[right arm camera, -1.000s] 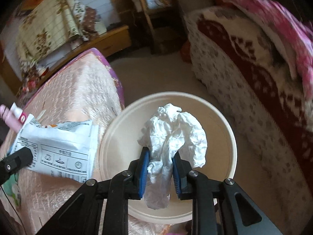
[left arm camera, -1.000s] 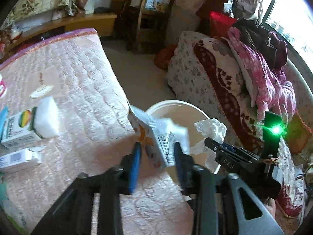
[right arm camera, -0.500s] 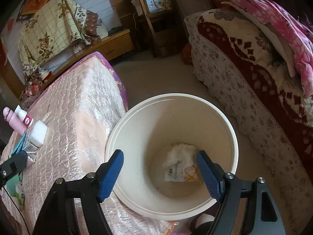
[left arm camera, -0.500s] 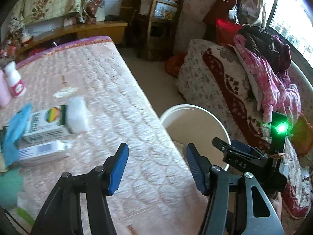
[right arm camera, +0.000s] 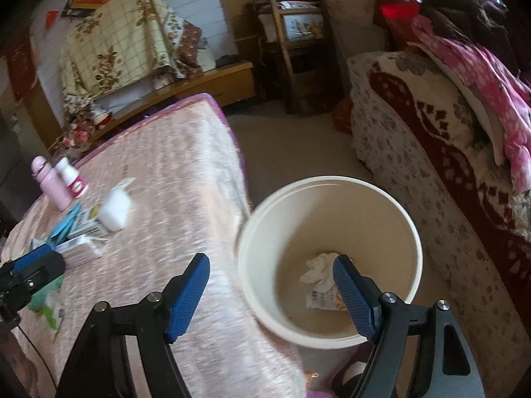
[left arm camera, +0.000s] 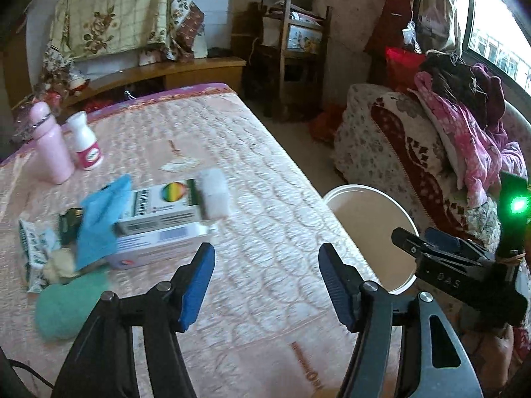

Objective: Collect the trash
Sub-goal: 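Move both tools back over the trash on the bed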

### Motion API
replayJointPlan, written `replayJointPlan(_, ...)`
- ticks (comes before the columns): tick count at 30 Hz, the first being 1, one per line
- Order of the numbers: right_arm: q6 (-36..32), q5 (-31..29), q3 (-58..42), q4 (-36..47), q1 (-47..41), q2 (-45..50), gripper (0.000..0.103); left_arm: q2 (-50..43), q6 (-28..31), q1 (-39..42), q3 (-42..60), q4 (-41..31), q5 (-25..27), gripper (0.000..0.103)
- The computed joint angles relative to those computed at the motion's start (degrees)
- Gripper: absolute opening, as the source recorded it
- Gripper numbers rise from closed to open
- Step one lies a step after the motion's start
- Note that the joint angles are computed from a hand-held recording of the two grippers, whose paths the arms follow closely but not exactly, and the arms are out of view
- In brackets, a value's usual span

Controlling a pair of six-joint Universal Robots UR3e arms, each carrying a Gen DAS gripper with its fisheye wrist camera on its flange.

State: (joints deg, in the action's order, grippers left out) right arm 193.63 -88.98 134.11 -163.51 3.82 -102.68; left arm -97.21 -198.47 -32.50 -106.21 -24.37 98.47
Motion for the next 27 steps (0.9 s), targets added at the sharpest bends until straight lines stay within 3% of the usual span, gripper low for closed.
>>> replayJointPlan(16, 10.47, -10.7, -16.55, 2.98, 24.32, 9.65, 0.08, 23.54, 4.57, 11.3, -19.37, -0.97, -0.46, 0.071)
replayJointPlan(27, 14.01, -14.15, -27.79, 6.0, 33.8, 18.78, 0.08, 45.39, 12.99, 29.93, -30.1, -9.71, -9.85, 0.073)
